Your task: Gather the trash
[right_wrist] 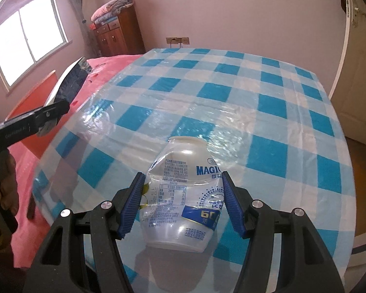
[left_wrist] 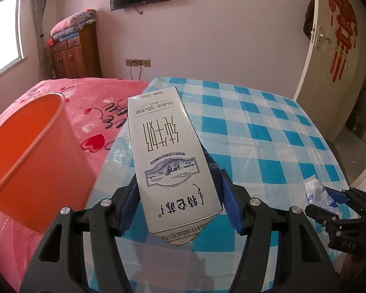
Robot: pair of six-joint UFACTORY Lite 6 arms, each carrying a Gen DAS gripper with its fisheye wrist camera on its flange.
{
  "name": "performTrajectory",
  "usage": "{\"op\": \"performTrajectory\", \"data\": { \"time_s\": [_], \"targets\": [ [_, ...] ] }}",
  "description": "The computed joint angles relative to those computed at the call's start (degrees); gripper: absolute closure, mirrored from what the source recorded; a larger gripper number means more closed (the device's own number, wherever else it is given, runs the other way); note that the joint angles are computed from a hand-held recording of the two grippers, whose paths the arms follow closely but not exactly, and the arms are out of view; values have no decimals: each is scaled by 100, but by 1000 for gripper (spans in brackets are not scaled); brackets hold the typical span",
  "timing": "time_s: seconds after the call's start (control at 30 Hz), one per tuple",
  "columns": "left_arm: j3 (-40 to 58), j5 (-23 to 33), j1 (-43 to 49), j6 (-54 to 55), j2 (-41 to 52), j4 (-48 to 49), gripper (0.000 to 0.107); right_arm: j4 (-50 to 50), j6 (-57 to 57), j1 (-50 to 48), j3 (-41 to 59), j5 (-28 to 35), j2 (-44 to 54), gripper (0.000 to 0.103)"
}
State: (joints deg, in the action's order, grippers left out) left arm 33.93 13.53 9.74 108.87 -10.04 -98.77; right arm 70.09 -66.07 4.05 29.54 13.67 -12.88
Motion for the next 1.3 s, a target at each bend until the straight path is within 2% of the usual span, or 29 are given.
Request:
{"op": "performTrajectory", "data": {
  "time_s": [0.27, 0.47, 0.7, 0.8, 0.87, 1.07, 1.3],
  "targets": [
    [32, 151, 478, -454, -326, 651, 45, -365, 655, 242, 482, 216, 162, 40],
    [130, 402, 954, -686, -437, 1019, 51, -627, 1086, 565, 952, 230, 397, 40],
    [176, 857, 1419, -646, -35, 1226, 51, -856, 1419, 933, 1161, 14, 602, 40],
    [-42, 1168, 1644, -283, 261, 1009, 51, -640, 1238, 1016, 1088, -60, 679, 40],
    [-153, 1172, 1680, 60, 482, 741, 49, -431, 1041, 1038, 1026, -86, 695, 40],
    [-300, 1271, 1943, 1127, 1034, -222, 30, 490, 90, 975, 868, -12, 802, 40],
    [316, 1564, 1904, 177, 1760, 185, 28, 1359, -871, 900, 743, 120, 956, 40]
  ]
}}
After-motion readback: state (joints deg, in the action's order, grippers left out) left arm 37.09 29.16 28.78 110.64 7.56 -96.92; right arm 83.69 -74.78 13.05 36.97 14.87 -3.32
